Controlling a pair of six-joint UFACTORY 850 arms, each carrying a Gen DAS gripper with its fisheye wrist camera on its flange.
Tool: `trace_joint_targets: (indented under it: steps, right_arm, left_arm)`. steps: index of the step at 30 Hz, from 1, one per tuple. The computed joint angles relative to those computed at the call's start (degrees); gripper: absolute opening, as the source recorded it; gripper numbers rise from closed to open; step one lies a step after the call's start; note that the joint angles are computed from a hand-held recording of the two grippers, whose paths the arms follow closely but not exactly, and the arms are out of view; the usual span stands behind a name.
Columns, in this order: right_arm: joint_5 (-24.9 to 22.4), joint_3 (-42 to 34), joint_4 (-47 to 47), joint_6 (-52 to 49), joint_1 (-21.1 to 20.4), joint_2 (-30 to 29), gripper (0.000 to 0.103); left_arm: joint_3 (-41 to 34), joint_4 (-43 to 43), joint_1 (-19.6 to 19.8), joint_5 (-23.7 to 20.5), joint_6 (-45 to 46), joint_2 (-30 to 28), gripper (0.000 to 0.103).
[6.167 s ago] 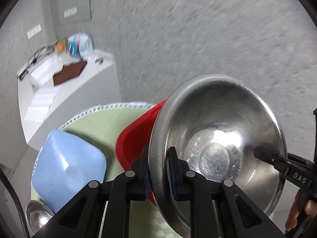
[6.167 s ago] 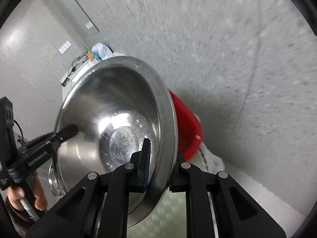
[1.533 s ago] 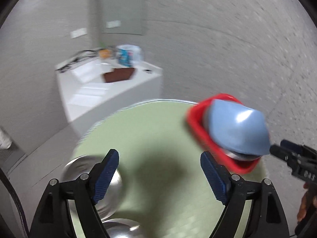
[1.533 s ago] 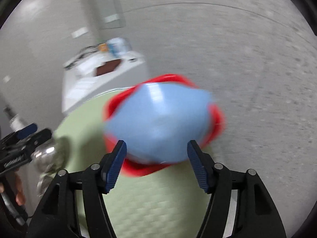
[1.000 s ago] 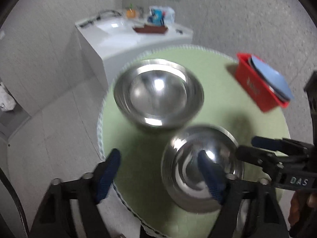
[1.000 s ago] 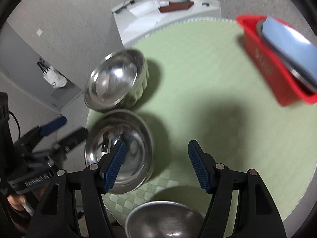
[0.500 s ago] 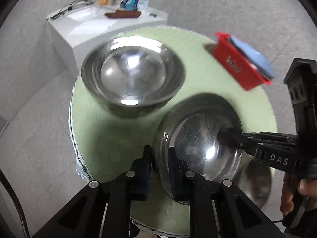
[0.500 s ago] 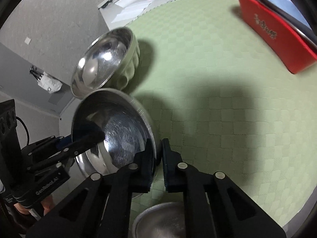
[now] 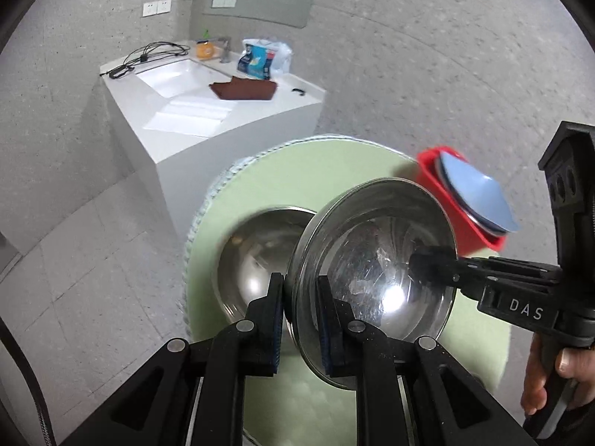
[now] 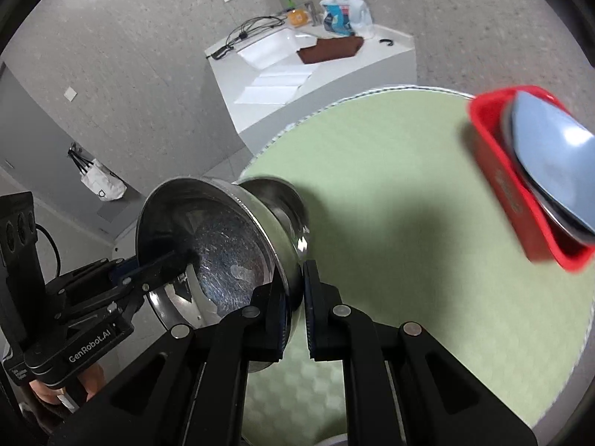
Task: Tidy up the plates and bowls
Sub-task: 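Lower the medium bowl into another steel bowl and open both grippers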
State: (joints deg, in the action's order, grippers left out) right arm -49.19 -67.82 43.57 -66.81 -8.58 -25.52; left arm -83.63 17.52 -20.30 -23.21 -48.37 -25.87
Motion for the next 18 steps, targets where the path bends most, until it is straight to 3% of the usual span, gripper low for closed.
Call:
trace_joint_targets:
  steps: [7, 18]
  right_arm:
    - [1.7, -1.8, -3.5, 5.6, 4.3, -3.7, 0.008]
    - [2.9, -4.2, -6.4, 9.8, 5.6, -7.1, 0.008]
  left_arm:
    - [-1.6, -5.9, 3.0, -3.3, 5.8, -3.2, 0.012]
    - [-6.8, -8.2, 3.6, -5.5, 8.9, -8.2, 0.017]
